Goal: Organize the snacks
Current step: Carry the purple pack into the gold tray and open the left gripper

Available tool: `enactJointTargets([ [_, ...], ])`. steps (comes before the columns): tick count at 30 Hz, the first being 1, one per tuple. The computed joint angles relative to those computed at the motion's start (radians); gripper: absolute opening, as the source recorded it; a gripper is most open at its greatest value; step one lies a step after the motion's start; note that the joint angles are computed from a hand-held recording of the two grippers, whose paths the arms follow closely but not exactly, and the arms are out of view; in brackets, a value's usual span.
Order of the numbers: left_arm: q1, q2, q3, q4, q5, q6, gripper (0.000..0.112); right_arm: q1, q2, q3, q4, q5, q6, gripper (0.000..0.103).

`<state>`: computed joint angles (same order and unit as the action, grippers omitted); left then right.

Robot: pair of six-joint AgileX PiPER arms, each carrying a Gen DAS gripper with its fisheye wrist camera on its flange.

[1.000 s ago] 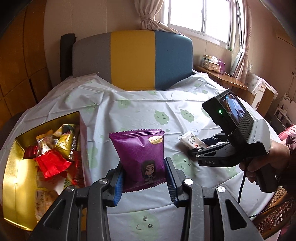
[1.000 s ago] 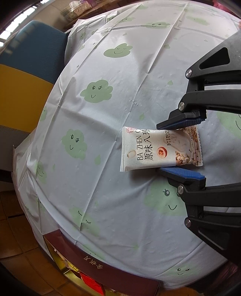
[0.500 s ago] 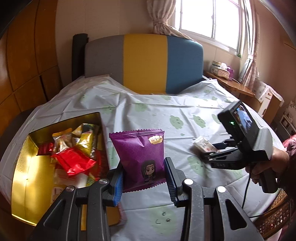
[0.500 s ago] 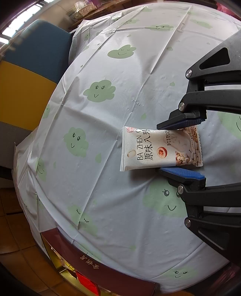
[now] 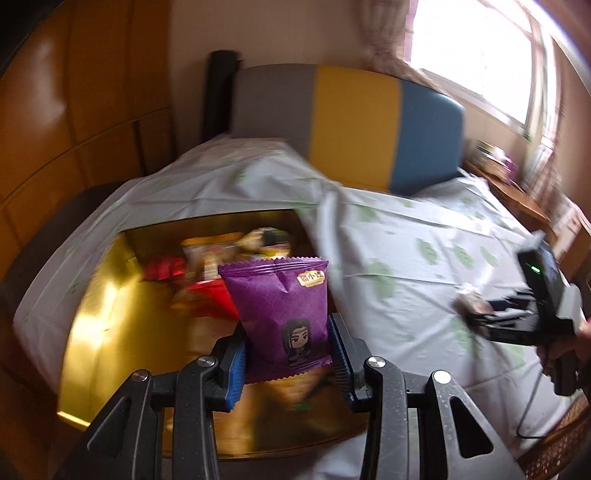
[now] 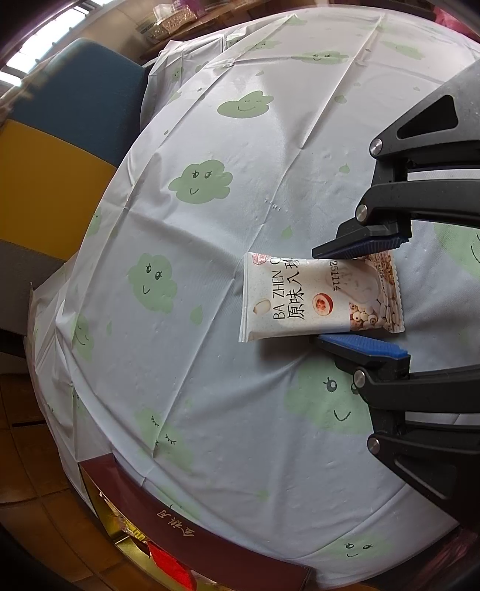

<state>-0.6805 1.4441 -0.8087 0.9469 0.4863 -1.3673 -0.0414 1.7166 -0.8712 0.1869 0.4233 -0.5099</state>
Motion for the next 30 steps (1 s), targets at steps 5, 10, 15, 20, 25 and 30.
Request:
enactJointTargets([
  [5, 0.235, -0.059, 0.064, -0.178, -0.065, 0.161, 0.040, 0.004, -0.004, 0.000, -0.020, -0.001, 0.017, 0.038],
  [10, 0.438, -0.048, 0.078, -0.423, -0.128, 0.409, 0.040, 0.013, -0.009, 0.004, -0.039, -0.002, 0.043, 0.038],
  [15, 0.524, 0.030, 0.035, -0.667, -0.157, 0.671, 0.040, 0.013, -0.010, 0.003, -0.040, -0.002, 0.046, 0.038],
  [20, 0.541, 0.131, -0.043, -0.771, -0.150, 0.775, 0.041, 0.012, -0.008, 0.001, -0.041, -0.001, 0.046, 0.038],
  [25, 0.540, 0.248, -0.142, -0.806, -0.109, 0.837, 0.041, 0.011, -0.008, 0.002, -0.040, -0.001, 0.045, 0.038],
  [30, 0.546, 0.325, -0.198, -0.870, -0.058, 0.904, 0.043, 0.009, -0.008, 0.002, -0.040, -0.003, 0.041, 0.038],
])
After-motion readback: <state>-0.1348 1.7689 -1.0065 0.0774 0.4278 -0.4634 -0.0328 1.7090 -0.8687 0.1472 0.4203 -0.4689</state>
